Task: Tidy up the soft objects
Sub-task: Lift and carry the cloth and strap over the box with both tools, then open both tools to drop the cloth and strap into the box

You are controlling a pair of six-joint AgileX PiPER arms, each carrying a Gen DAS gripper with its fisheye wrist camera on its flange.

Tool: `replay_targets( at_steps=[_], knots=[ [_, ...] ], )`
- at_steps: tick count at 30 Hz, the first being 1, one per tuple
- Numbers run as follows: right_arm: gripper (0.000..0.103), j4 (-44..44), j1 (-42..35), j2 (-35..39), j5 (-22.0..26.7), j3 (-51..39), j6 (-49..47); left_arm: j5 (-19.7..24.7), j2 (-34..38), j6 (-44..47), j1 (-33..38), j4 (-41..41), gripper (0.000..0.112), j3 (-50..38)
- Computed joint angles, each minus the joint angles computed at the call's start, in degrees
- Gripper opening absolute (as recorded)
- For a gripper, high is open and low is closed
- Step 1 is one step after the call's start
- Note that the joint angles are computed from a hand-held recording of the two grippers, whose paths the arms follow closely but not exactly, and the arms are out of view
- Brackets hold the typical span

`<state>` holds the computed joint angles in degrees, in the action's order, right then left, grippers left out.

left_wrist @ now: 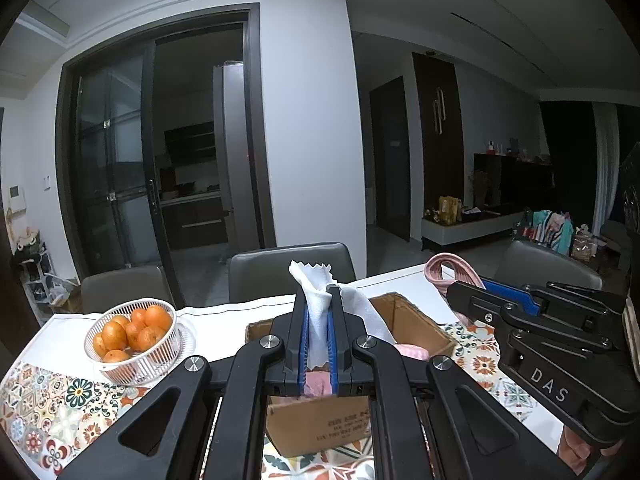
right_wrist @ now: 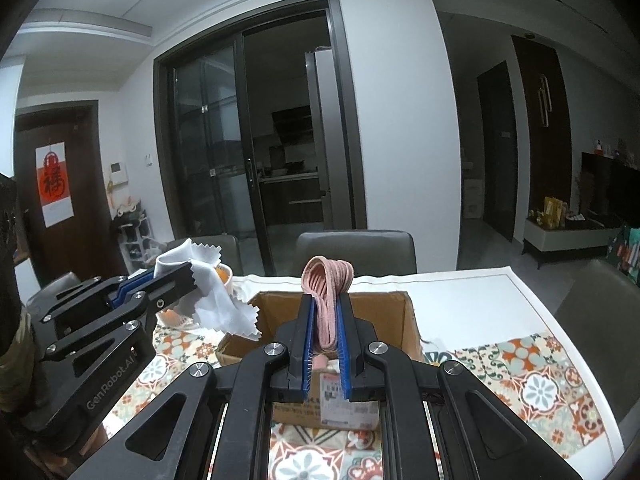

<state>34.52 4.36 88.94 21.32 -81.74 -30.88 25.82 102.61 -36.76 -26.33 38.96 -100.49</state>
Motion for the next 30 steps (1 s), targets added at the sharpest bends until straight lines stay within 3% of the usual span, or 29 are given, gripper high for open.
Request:
replay_targets(
  at_steps=[7,19,30],
  knots=[
    [0.012,-5.1,1.2,6.7,2.1,-8.5,4.3,1.3,4.9,7.8,2.7,-8.5,0.010,-6.1],
    [0.012,-10.2,1.1,16.8,5.5,-18.0,7.6,9.3,18.2,18.5,4.9,-18.5,0.010,-22.8],
    [0.012,-13.8,0.5,23.9,10.2,-24.8,10.2,23.2,33.0,25.5,5.4,-24.4,0.010,-46.1]
  ],
)
